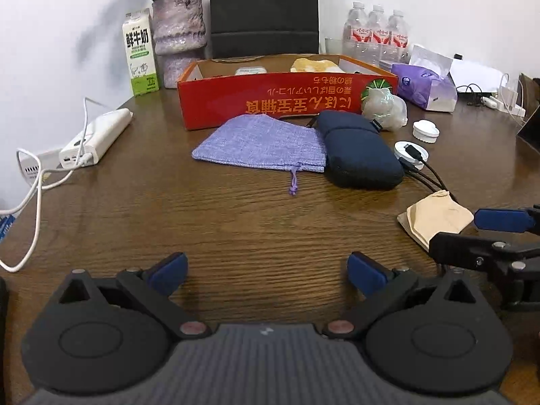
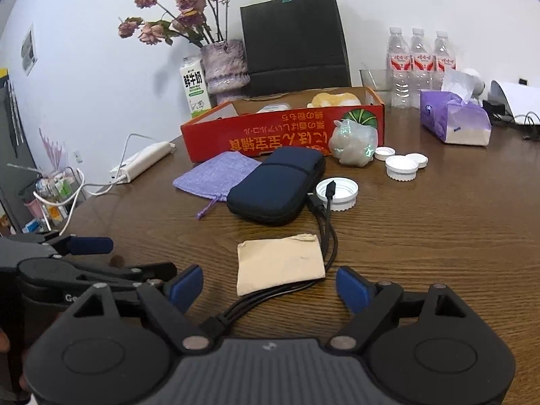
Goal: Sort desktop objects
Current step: 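Withdraw both open grippers back toward the table, then grasp the lilac cloth pouch with the left gripper while the right grasps the navy pouch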
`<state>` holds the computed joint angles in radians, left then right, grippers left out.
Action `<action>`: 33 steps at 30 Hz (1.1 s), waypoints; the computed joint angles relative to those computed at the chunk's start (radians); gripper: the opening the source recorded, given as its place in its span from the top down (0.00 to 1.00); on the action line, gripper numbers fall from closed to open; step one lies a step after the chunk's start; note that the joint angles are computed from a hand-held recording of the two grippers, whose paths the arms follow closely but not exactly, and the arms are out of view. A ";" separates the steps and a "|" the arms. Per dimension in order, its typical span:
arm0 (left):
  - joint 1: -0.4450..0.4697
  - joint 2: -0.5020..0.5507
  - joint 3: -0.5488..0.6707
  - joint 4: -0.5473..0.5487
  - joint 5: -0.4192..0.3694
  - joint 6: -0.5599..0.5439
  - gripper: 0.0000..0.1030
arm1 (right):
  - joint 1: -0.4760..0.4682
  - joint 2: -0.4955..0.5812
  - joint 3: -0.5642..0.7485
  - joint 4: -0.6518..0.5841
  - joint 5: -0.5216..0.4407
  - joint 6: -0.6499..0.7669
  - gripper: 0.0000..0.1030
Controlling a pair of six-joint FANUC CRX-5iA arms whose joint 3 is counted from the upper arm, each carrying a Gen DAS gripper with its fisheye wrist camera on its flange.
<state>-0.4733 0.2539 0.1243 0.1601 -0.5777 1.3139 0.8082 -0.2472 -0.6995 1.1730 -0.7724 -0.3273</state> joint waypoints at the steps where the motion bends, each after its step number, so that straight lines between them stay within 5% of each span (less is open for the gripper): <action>1: 0.001 0.003 0.005 0.000 -0.005 0.007 0.00 | 0.001 0.001 0.001 -0.001 -0.003 -0.005 0.17; 13: 0.002 0.044 0.076 -0.014 -0.051 0.007 0.00 | 0.023 0.045 0.058 -0.042 -0.087 0.084 0.18; 16: -0.017 0.112 0.219 -0.170 -0.047 0.140 0.00 | -0.054 0.045 0.076 0.010 -0.007 0.118 0.19; 18: -0.005 0.204 0.344 -0.103 -0.091 0.100 0.00 | -0.144 0.059 0.103 0.028 0.116 0.164 0.19; 21: 0.002 0.366 0.576 -0.025 -0.203 0.038 0.00 | -0.212 0.181 0.298 -0.239 0.108 0.399 0.21; 23: -0.011 0.473 0.755 -0.069 -0.300 0.057 0.00 | -0.243 0.260 0.422 -0.410 0.063 0.537 0.25; 26: -0.008 0.531 0.822 -0.057 -0.322 0.064 0.10 | -0.286 0.305 0.466 -0.495 0.106 0.577 0.34; 29: -0.003 0.469 0.677 -0.044 -0.188 0.076 0.20 | -0.301 0.294 0.417 -0.459 0.189 0.531 0.34; 33: -0.002 0.419 0.586 -0.010 -0.124 0.037 0.62 | -0.282 0.307 0.418 -0.414 0.179 0.527 0.28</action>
